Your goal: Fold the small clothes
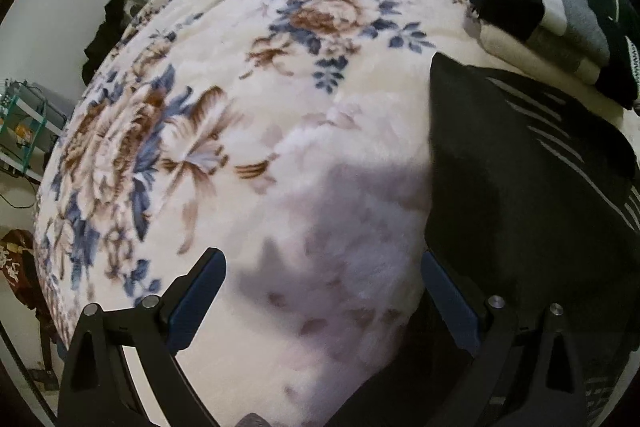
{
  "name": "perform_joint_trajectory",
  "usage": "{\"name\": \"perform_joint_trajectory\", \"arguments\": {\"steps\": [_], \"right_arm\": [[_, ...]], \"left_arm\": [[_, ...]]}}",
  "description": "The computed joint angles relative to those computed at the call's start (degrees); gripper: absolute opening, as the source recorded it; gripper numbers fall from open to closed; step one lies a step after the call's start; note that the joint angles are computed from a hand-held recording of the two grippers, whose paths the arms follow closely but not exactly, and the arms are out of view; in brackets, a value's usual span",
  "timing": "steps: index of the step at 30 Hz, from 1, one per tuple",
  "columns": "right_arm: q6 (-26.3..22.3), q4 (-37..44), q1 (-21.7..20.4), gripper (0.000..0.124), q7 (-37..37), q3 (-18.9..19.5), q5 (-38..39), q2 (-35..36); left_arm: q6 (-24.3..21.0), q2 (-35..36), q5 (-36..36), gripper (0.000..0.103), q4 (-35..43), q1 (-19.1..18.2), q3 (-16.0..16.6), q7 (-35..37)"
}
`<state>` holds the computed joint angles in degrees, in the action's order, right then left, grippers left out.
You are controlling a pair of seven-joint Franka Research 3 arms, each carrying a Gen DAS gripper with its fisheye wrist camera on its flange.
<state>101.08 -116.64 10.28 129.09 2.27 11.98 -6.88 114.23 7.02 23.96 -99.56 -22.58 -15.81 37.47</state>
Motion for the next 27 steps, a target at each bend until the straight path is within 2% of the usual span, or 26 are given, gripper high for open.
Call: {"name": "perform_joint_trajectory", "arguments": {"steps": [2,4,5,6,8,11,12,13,14,17,21,22,24,27], "right_arm": [[2.08,-1.12,-1.20,0.017,-2.18,-1.86,5.26,-2.76],[4.73,-0.56,-2.29,0.030,-4.30,-2.48,5.62,-4.19],[7.07,-0.06,-3.16,0.057,-5.59,-3.21,6.16,-4.38],[9.69,-0.54,-3.98,0.071,-6.28,-3.81,7.25,-4.39],[13.08,0.68,-5.49,0.071,-8.57,-5.37,10.36,-1.06],[15.92,0.44,-6.35,0.071,-12.46,-5.95,17.15,3.27],[16.98,0.12,-6.61,0.066,-15.93,-6.27,20.96,4.86],[17.60,-1.32,-6.86,0.055,-19.02,-6.04,23.60,4.44],[17.85,-1.56,-6.72,0.010,-21.76,-5.63,24.32,4.87],[19.95,-1.75,-5.89,0.007,-23.22,-4.13,18.42,3.65],[22.11,-3.15,-7.89,0.006,-23.06,-5.61,13.06,-0.52],[21.50,-3.04,-8.38,0.004,-23.09,-5.80,11.49,-0.33],[18.01,-1.07,-8.88,0.005,-23.92,-6.44,13.17,2.54],[12.42,1.15,-10.09,0.009,-29.72,-7.49,16.38,3.91]], "left_arm": [[-0.34,-2.22,1.23,0.100,-1.23,-0.47,-0.31,-1.32],[-0.97,-4.29,2.34,0.101,-2.35,-1.01,-0.90,-3.09],[-1.60,-5.55,2.99,0.103,-3.07,-1.40,-1.35,-4.58],[-1.86,-6.54,3.60,0.103,-3.81,-1.68,-1.77,-5.85],[-3.27,-8.26,3.94,0.103,-5.23,-2.37,-2.79,-8.39],[-11.35,-8.06,4.35,0.103,-4.10,-4.40,-4.91,-12.04],[-14.16,-8.38,4.10,0.103,-3.93,-5.44,-5.76,-14.04],[-16.29,-8.65,4.05,0.103,-3.81,-6.32,-6.41,-15.88],[-18.97,-8.74,3.71,0.103,-3.39,-7.35,-7.18,-18.02],[-24.76,-9.13,0.73,0.103,-2.70,-10.34,-9.06,-24.22],[-28.05,-8.03,-4.53,0.103,-1.62,-14.05,-10.82,-29.05],[-28.24,-7.49,-5.27,0.103,-1.46,-15.11,-11.32,-29.51],[-28.81,-6.48,-6.14,0.103,-1.05,-16.66,-11.69,-30.04],[-28.19,-5.52,-7.90,0.103,-0.96,-18.75,-12.15,-30.67]]}}
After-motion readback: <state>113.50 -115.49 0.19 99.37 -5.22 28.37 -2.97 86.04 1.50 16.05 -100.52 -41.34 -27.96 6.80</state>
